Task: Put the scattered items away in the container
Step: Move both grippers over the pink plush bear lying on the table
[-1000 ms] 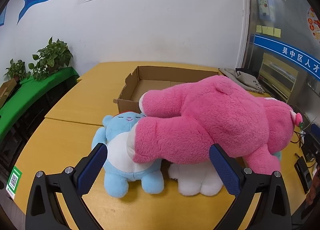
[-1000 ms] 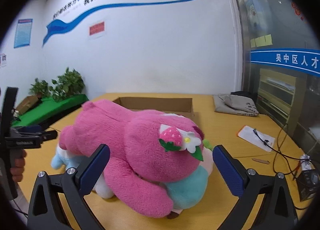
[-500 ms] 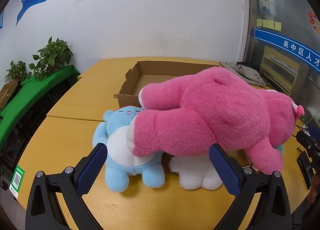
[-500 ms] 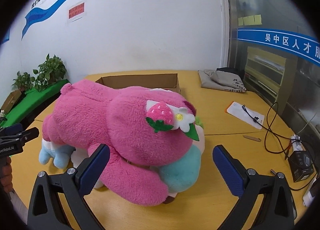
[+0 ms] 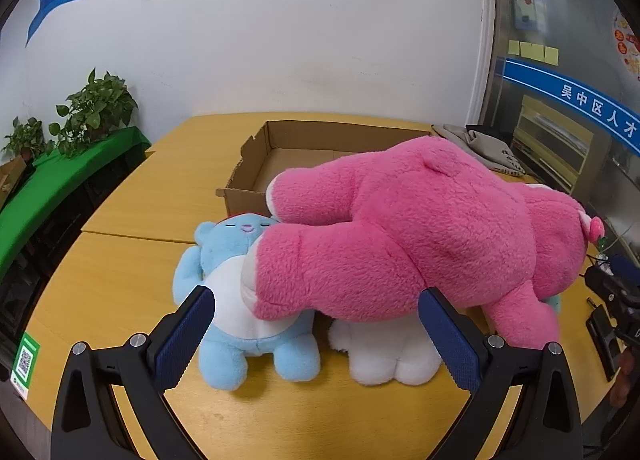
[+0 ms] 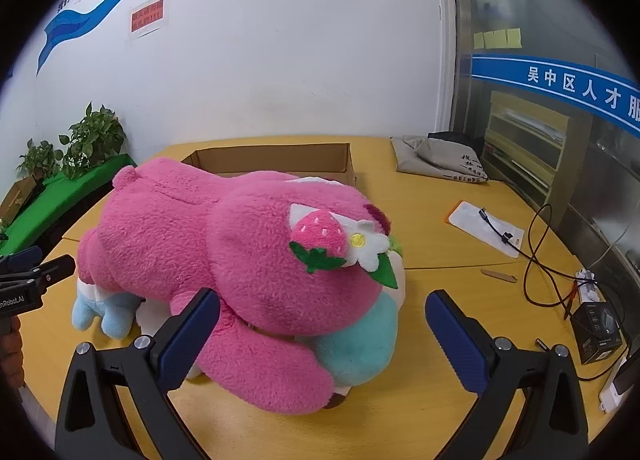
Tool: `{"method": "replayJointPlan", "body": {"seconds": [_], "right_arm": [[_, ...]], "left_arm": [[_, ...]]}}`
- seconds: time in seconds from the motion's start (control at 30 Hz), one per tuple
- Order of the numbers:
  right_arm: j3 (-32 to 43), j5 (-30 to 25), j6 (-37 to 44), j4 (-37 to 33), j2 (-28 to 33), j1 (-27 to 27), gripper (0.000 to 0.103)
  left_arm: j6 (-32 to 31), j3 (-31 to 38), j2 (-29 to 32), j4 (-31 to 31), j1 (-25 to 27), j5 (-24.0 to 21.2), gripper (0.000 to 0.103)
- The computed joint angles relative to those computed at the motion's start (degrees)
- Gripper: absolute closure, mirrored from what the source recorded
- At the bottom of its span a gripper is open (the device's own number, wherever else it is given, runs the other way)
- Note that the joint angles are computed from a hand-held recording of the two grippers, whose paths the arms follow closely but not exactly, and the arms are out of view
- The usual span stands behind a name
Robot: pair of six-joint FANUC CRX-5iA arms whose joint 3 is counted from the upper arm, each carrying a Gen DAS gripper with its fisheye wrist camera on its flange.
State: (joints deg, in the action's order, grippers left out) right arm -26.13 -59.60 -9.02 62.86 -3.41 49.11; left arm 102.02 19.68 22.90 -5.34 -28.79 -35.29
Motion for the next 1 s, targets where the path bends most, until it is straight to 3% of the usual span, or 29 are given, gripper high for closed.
{"method": "replayJointPlan", "body": {"seconds": [0.23, 0.5, 0.63, 0.77, 0.87, 0.93, 1.0], "right_arm": [[-0.07, 1.47, 1.40, -0.69, -0.09, -0.99, 0.000], [-3.09, 10.11, -1.11, 3.89, -3.89, -5.80, 0.000], [-1.80, 12.70, 1.96, 2.26, -3.22, -9.37, 0.000], [-0.17, 21.07, 5.80, -5.53, -2.34, -13.79, 0.000], [1.09, 28.05, 11.26, -12.45, -1.03, -16.33, 0.000], [1.17, 31.57, 12.50, -13.63, -0.41, -17.49, 0.000], [0.73, 33.17, 11.26, -11.06, -0.21, -18.06, 0.000]], "left_arm": [[-4.35, 3.21, 2.41, 3.67, 0.30, -1.15, 0.000], [-23.45, 8.12, 9.64, 26.16, 2.72, -2.74, 0.000], [-28.53, 10.99, 13.81, 36.31, 3.83, -4.30, 0.000], [-30.48, 15.66, 17.24, 38.57, 4.02, -6.78, 0.000], [-35.21, 16.34, 18.21, 43.91, 4.44, -8.01, 0.000], [-38.88, 16.03, 18.24, 47.13, 4.63, -7.71, 0.000], [-38.69, 18.39, 19.33, 46.43, 4.70, -7.99, 0.000]]}}
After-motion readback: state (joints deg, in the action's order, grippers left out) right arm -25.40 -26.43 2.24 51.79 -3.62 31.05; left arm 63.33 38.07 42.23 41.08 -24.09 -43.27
